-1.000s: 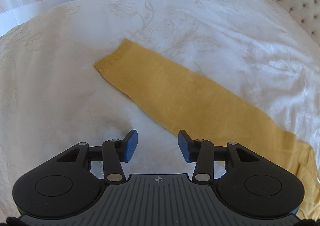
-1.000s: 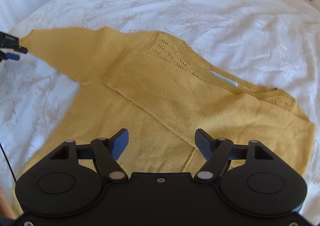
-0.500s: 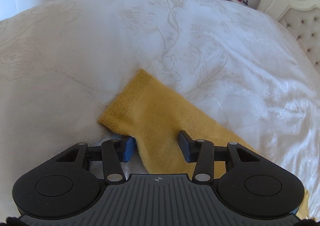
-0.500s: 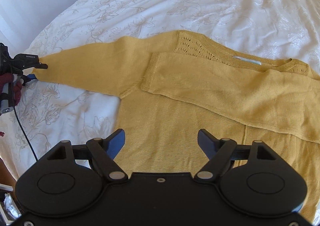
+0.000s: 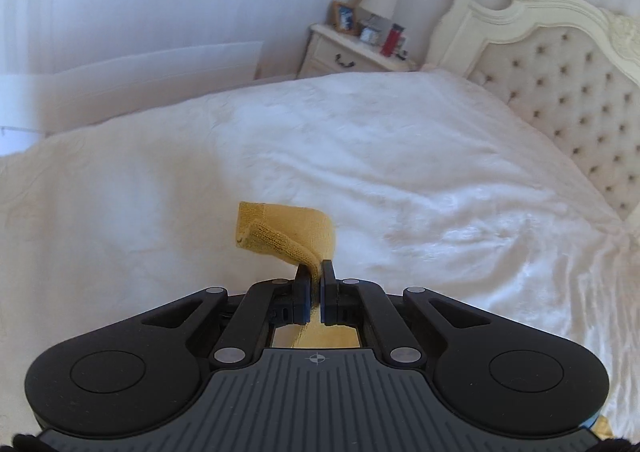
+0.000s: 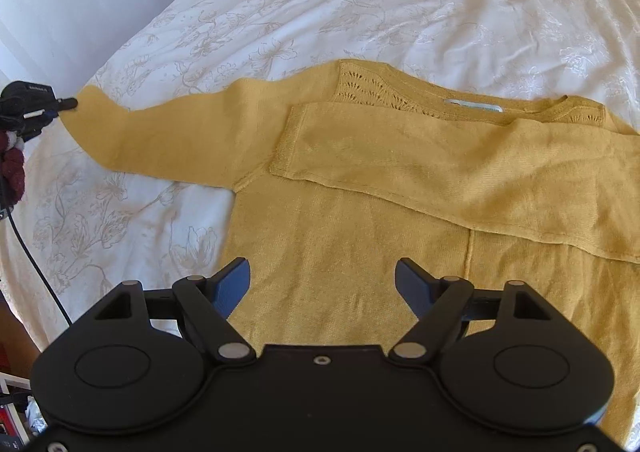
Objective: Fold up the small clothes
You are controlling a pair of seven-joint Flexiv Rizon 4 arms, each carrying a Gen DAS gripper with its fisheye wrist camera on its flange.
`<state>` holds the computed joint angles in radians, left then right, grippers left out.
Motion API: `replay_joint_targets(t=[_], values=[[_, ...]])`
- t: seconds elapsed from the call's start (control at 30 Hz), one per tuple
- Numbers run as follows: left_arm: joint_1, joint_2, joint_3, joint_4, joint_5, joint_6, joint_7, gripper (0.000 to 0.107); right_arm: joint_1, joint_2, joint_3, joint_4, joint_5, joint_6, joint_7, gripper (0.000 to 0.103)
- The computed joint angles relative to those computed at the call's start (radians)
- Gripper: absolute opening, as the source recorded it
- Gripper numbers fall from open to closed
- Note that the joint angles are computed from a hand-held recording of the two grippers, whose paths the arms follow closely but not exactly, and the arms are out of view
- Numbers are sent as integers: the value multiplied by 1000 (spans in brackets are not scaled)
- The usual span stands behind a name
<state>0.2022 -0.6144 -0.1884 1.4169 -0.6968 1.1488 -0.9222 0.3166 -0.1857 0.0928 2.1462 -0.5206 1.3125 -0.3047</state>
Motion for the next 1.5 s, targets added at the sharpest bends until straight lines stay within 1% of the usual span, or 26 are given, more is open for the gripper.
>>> replay_joint_targets(t=[0.1,0.23,0.3,0.4,0.47,0.53,0.63,0.67,0.7,0.77,0.8,0.83,0.87,0.93,1.0,1.07,1.13,1.17,1.23,1.27,1.37,1.43,1.5], values=[[8,93,-106,99,-102,51,147,4,-16,34,-5,64,-13,61,8,81],[-48,190,-181,200,-245,93,310,4,-49,102,-11,163,-47,137,33,81],[-87,225,-204,241,-305,95,360,4,-77,145,-11,219,-82,170,64,81],[-161,254,-220,298,-364,108,416,4,-137,210,8,293,-116,200,103,81],[-217,264,-219,333,-378,107,419,4,-182,253,29,338,-123,213,119,81],[-274,265,-208,364,-368,115,425,4,-218,287,51,373,-110,216,118,81],[-366,258,-159,396,-278,98,391,5,-237,340,76,416,-29,198,74,81],[-389,251,-143,399,-255,86,379,5,-238,355,80,427,1,191,56,81],[-415,251,-120,404,-204,56,343,5,-241,364,86,434,25,188,43,81],[-442,247,-95,408,-140,18,303,7,-241,381,93,447,73,179,16,81],[-450,259,-93,424,-124,5,299,8,-239,393,95,453,98,172,2,81],[-450,264,-94,432,-123,-3,308,13,-241,399,99,458,113,167,-7,81],[-445,283,-104,458,-146,-4,342,20,-247,400,104,459,123,165,-11,81],[-438,299,-111,483,-191,0,416,27,-259,396,109,458,135,163,-9,81],[-443,309,-90,498,-188,10,448,28,-275,387,113,453,135,172,0,81],[-445,305,-59,502,-151,16,438,28,-306,374,116,447,108,187,13,81],[-446,291,-21,495,-75,23,387,28,-348,347,120,431,52,204,44,81],[-453,288,6,493,-13,33,337,28,-370,330,118,421,18,217,63,81],[-441,260,45,465,87,32,262,28,-410,293,107,397,-61,243,111,81],[-435,244,69,444,139,21,214,28,-443,261,98,380,-140,267,160,81],[-422,196,127,379,265,-15,77,28,-453,197,37,332,-270,305,237,81],[-409,169,144,343,321,-34,13,28,-429,159,1,298,-277,298,228,81],[-396,139,153,308,372,-53,-38,28,-404,125,-16,266,-231,281,181,81]])
